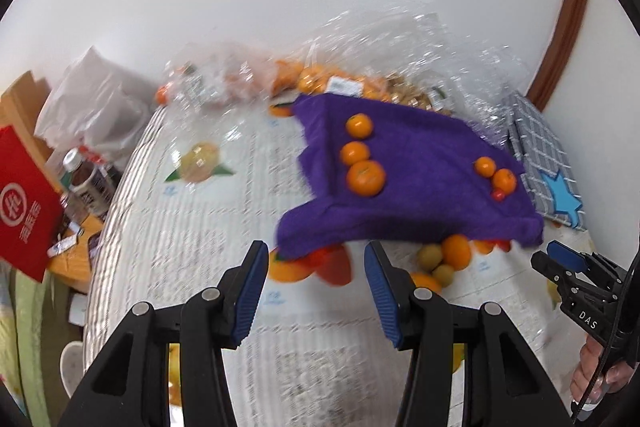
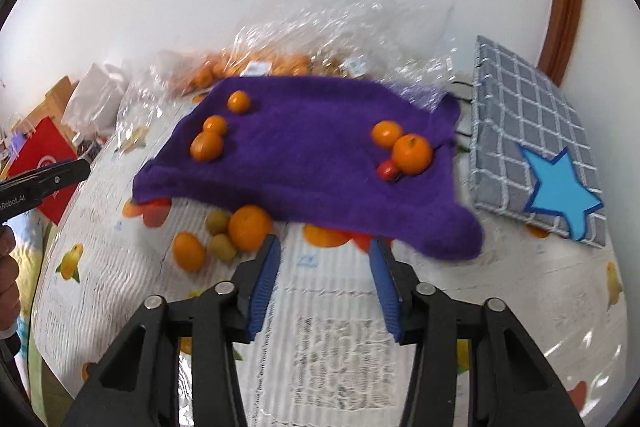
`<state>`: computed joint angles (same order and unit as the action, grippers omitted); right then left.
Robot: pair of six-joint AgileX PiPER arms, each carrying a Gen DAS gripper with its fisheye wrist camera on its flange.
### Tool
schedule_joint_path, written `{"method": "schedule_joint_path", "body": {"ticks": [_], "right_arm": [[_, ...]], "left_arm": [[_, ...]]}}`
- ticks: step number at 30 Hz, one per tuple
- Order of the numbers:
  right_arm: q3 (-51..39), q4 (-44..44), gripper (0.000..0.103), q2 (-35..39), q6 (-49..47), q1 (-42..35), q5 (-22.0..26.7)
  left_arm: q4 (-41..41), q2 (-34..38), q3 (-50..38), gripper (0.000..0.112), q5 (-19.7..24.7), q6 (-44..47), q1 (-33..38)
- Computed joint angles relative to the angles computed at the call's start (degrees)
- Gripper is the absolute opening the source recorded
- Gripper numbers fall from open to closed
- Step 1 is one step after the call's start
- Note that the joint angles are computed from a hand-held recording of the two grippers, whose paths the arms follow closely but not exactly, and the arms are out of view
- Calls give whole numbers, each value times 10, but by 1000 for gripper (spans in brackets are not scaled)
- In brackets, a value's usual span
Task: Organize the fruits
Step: 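Open both grippers and withdraw both tools from the towel, then grasp another large orange with the right gripper while the left grasps the oval orange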
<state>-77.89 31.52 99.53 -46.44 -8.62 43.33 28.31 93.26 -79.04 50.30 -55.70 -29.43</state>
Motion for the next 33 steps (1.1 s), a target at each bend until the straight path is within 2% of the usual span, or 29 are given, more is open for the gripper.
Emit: {"method": "schedule_joint_path", "body": {"ticks": [4, 11, 19, 23, 28, 33], "right_arm": [[24, 19, 32, 9, -23, 14, -10], [15, 35, 32, 51, -29, 49, -12], [-34, 25, 32, 99, 7, 83, -9], [-51, 5, 40, 117, 35, 97, -21], [-85, -14, 40, 148, 59, 102, 0], [-44, 14, 39, 115, 10, 83, -11]], "left_arm": [[-15, -20, 51, 46, -19, -11, 20], [-83, -30, 123, 46, -86, 29, 76], [-144, -27, 143, 47, -140, 86, 113], [-156, -25, 149, 48, -151, 93, 117], [-141, -17, 145, 48, -147, 77, 105], [-147, 8, 123, 48, -147, 79, 80]]}}
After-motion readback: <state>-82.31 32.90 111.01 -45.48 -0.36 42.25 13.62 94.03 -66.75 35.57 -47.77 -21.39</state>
